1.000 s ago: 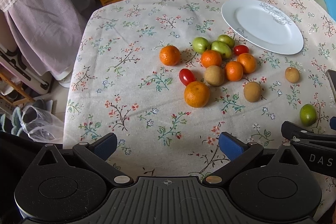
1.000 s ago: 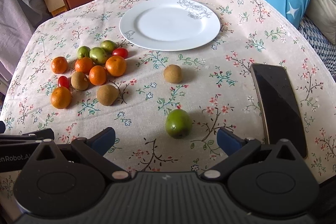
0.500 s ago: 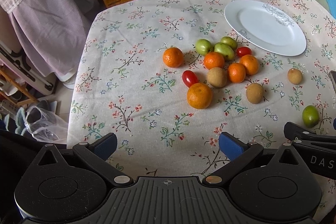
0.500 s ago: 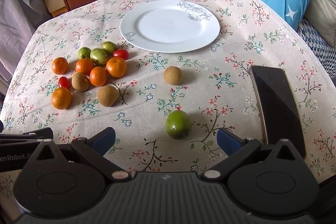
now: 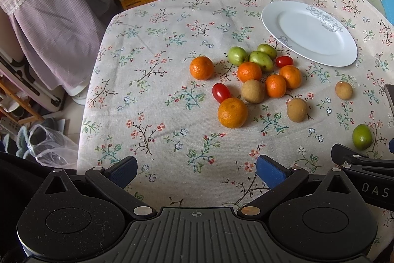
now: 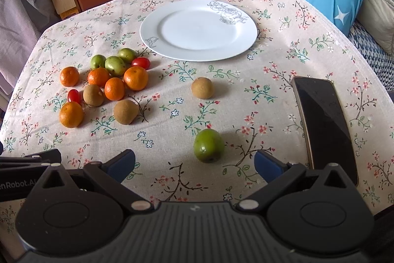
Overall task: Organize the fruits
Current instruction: 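Grasp the green lime with the right tool while the left tool grasps an orange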
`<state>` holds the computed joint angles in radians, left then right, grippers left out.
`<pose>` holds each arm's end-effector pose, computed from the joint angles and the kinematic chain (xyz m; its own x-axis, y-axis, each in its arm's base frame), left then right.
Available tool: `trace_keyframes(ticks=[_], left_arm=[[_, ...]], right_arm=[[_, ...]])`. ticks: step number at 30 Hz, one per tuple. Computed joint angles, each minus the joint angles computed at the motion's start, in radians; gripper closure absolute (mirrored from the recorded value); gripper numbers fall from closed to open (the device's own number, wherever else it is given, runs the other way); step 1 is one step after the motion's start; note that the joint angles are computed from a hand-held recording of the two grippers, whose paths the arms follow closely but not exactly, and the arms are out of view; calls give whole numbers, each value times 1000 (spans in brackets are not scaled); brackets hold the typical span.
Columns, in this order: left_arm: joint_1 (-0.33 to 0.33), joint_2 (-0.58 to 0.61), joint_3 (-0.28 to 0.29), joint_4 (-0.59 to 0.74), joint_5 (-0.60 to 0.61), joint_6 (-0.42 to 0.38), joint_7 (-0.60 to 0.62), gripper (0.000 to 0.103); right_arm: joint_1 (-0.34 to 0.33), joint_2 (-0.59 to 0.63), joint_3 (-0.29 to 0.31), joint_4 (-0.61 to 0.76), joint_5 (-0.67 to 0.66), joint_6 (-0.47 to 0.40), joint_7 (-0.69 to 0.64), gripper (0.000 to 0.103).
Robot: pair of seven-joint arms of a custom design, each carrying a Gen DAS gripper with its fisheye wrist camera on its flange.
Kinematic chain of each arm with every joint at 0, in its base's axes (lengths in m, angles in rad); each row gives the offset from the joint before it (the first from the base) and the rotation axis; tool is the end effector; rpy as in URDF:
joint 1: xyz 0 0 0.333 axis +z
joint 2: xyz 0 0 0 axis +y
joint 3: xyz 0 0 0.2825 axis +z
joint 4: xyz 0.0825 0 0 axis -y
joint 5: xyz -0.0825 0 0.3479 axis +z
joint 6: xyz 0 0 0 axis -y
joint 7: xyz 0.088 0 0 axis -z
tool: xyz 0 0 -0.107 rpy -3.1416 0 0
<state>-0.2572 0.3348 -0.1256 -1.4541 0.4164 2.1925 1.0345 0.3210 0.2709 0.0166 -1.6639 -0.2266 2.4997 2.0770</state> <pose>0.6140 -0.2186 0.5180 0.0274 -0.9918 -0.1252 -0.8719 0.0376 -0.4883 0.6048 0.2127 0.4930 -0.0066 -0.9975 -0.0709 -0.8327 0.0447 -0.5519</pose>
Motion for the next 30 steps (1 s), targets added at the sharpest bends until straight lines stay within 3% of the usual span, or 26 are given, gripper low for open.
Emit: trace_keyframes(ticks=[6, 13, 17, 26, 30], left_arm=[[27, -33, -4, -59, -28, 101, 32, 0], [74, -38, -1, -74, -95, 152, 88, 0], [88, -50, 1, -113, -115, 197, 95, 0], [106, -77, 2, -163, -146, 264, 112, 0], [115, -74, -4, -172, -176, 293, 136, 1]], right_arm=[[-13, -44, -6, -65, 8, 77, 31, 1], [-60, -126, 4, -181, 128, 161, 53, 1], [-74, -165, -1, -237, 129, 158, 108, 1], [-68, -202, 25, -300, 94, 160, 85, 17], [-56, -181, 15, -289, -10, 198, 144, 26]])
